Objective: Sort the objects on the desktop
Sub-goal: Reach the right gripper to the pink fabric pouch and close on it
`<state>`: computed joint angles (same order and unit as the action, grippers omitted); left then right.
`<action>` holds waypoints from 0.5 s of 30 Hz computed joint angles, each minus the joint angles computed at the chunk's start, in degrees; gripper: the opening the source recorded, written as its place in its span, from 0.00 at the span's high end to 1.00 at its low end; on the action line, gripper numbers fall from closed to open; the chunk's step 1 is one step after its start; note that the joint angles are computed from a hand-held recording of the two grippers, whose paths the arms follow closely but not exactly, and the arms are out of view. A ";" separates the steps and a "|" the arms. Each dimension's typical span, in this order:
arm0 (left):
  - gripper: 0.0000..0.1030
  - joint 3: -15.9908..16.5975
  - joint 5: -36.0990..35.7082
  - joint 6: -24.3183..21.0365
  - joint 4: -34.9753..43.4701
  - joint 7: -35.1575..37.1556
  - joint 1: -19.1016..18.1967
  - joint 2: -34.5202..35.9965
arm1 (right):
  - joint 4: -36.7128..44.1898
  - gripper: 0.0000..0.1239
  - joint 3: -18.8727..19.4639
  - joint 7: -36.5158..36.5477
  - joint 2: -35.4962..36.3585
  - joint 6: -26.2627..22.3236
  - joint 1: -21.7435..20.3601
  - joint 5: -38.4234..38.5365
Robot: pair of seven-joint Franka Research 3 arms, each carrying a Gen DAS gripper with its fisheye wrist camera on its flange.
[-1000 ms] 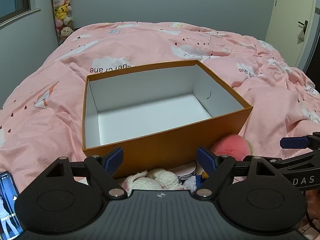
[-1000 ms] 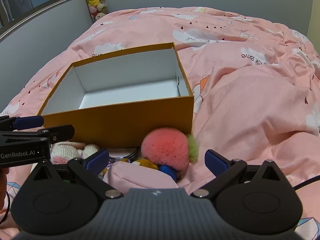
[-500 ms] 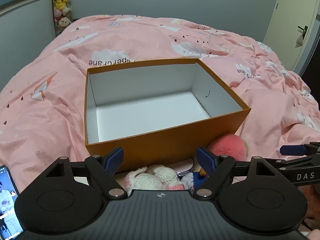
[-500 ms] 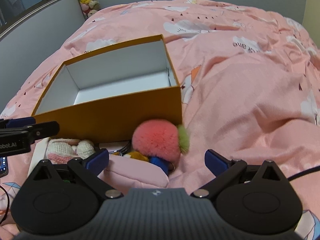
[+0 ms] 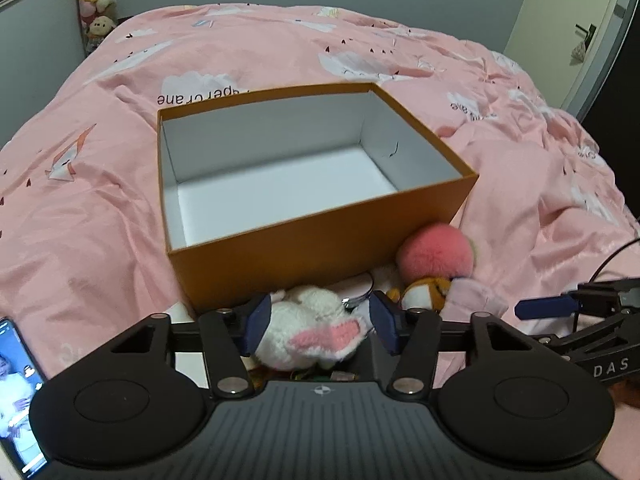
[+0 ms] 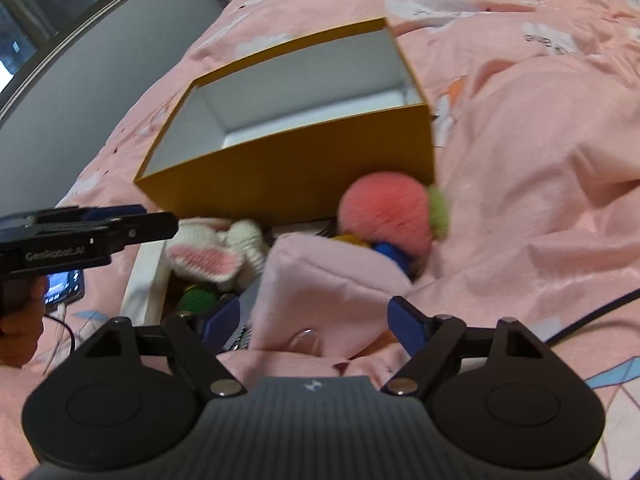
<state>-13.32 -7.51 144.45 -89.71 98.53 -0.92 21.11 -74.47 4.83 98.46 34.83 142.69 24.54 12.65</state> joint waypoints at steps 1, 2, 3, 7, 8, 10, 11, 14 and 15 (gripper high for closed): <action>0.40 -0.19 -0.44 -0.54 -0.23 0.30 0.27 -0.24 | 0.52 0.34 -0.13 -0.06 0.30 -0.52 0.28 -0.47; 0.40 -0.58 -1.46 -1.21 -0.43 1.01 0.75 -0.42 | 0.99 0.34 -0.16 -0.08 0.59 -0.93 0.27 -0.55; 0.40 -1.05 -2.78 -1.99 -0.49 2.05 1.30 -0.54 | 1.26 0.34 -0.21 0.13 0.77 -1.17 0.28 -0.53; 0.40 -2.60 -7.10 -3.97 -0.38 7.95 2.34 -0.52 | 2.19 0.34 -1.83 0.94 1.06 -2.22 0.79 -3.09; 0.40 -3.01 -8.02 -4.20 -0.44 9.95 2.44 -0.57 | 2.53 0.34 -2.05 0.54 1.17 -2.93 0.79 -3.89; 0.40 -3.71 -9.87 -5.41 -0.12 13.84 2.53 -0.40 | 2.79 0.44 -2.52 -0.01 1.32 -4.28 0.84 -5.36; 0.40 -3.71 -10.14 -6.36 0.34 15.13 2.30 -0.13 | 3.05 0.45 -2.71 0.05 1.53 -5.34 0.84 -5.87; 0.40 -3.06 -9.34 -8.50 1.32 16.74 1.01 0.59 | 2.60 0.45 -1.77 -0.93 1.81 -6.95 -0.29 -4.85; 0.40 -2.96 -9.15 -9.50 2.07 17.08 0.68 1.15 | 2.81 0.45 -1.42 -1.44 2.21 -7.24 -0.58 -4.39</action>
<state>-16.28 -16.66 134.95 -87.65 115.61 -0.25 22.25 -71.67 3.40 97.02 37.03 135.45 23.96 8.26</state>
